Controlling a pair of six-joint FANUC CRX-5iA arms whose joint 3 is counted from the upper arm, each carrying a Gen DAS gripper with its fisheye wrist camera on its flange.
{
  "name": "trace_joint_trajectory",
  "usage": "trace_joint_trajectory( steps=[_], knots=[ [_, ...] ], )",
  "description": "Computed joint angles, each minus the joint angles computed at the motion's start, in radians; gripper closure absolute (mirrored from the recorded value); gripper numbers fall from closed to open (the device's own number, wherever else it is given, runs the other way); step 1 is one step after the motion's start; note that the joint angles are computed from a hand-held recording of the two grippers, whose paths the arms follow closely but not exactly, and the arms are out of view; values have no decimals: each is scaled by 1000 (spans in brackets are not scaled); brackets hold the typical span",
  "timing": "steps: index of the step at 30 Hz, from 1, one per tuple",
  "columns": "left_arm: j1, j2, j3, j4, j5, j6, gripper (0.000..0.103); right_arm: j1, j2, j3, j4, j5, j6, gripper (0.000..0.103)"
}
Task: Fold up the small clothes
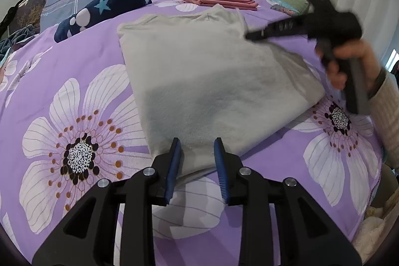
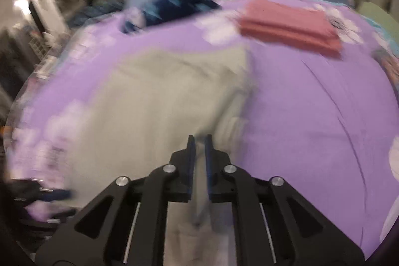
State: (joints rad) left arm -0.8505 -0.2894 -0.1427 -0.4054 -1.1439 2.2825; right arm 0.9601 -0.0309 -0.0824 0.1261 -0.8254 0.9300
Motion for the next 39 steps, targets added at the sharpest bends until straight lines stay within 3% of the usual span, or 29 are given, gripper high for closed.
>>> trace_joint_trajectory(
  steps=[2, 4, 5, 6, 7, 8, 9, 12, 19, 24, 28, 39],
  knots=[
    [-1, -5, 8, 1, -16, -4, 72, -34, -32, -4, -92, 18, -13, 103],
    [-7, -31, 21, -28, -31, 36, 70, -12, -61, -38, -11, 37, -64, 103],
    [5, -61, 10, -26, -4, 49, 68, 14, -82, -71, 77, 43, -115, 96],
    [29, -103, -9, -22, 41, 72, 60, 24, -91, -83, 118, 45, -132, 85],
    [57, -130, -22, -14, 71, 87, 46, 20, -98, -85, 110, 56, -119, 76],
    [74, -138, -23, -14, 82, 94, 42, 14, -109, -89, 93, 62, -109, 62],
    [84, -132, -9, -41, 67, 109, 41, 0, -102, -76, 67, 61, -93, 58],
    [151, -83, 13, -17, 45, 49, 41, -35, -68, -28, -23, 27, -42, 58],
    [405, -33, -89, 350, 161, -234, 41, -45, -38, 8, -106, -26, 62, 49],
    [457, 5, -100, 440, 203, -317, 41, -85, 4, 83, -234, -61, 175, 49],
    [486, 28, -115, 504, 240, -371, 39, -77, 24, 99, -224, -68, 207, 49],
    [527, 81, -119, 591, 304, -515, 37, -153, 95, 183, -373, -64, 360, 58]
  ],
)
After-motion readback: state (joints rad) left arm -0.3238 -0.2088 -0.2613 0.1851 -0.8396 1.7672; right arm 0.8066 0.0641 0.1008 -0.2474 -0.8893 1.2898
